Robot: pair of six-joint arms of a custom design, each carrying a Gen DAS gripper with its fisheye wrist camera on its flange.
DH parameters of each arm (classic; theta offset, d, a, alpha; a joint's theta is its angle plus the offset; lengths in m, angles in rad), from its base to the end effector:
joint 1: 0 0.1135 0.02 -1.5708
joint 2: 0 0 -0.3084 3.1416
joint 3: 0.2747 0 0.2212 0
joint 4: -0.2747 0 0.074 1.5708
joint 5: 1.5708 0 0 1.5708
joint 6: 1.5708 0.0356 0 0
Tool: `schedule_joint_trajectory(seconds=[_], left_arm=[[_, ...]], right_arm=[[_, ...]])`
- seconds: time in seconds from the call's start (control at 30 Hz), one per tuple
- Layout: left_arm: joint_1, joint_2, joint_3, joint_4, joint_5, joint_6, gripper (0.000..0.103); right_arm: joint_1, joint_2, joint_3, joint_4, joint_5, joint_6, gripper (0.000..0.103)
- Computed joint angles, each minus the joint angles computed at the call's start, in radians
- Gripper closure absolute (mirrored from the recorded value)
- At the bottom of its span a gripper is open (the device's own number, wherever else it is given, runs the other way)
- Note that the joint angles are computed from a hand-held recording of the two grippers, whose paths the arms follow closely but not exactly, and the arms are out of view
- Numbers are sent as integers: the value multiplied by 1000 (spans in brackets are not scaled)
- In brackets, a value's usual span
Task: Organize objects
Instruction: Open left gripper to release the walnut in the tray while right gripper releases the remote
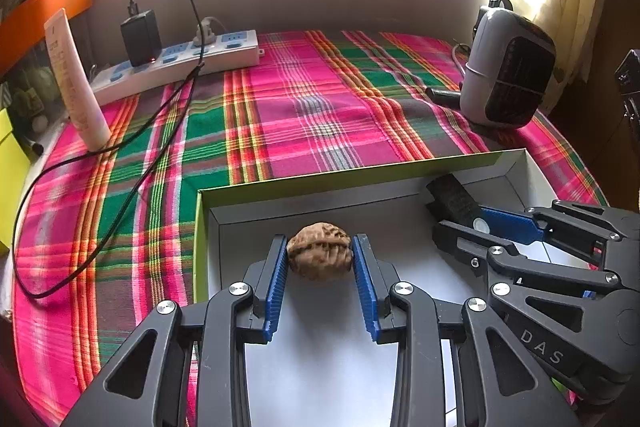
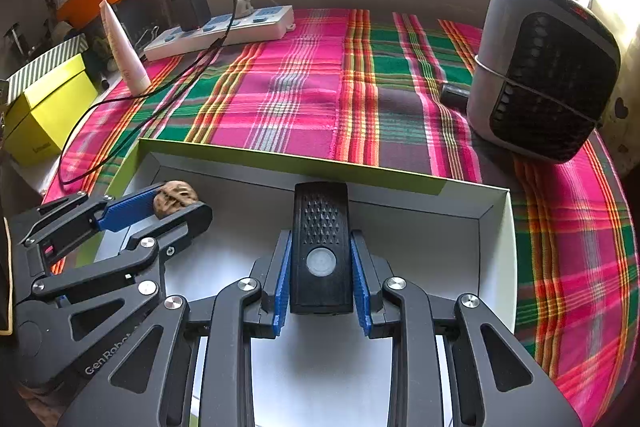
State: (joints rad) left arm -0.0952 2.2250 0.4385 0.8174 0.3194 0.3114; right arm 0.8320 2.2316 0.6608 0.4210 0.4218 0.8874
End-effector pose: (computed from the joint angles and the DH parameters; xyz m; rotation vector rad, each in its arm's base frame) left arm 0.2794 -0.0379 0.0485 0.6256 2.4175 -0.3159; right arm 0.2214 0.2214 0.0469 0.1875 2.5488 0.0566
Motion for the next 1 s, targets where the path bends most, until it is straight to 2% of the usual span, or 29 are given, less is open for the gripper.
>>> schedule_joint_trajectory(seconds=[0.73,0.77,0.83,1.0], left_arm=[[-3,1,-1,4,-8,-1,72],[-3,2,-1,4,-7,-1,72],[-4,1,-1,2,-7,0,71],[-3,1,-3,6,-10,-2,68]], right_arm=[[5,-3,-5,9,-5,18,74],[4,-4,-7,11,-6,18,74],[5,-5,-7,8,-1,22,63],[4,-7,-14,15,-3,28,62]])
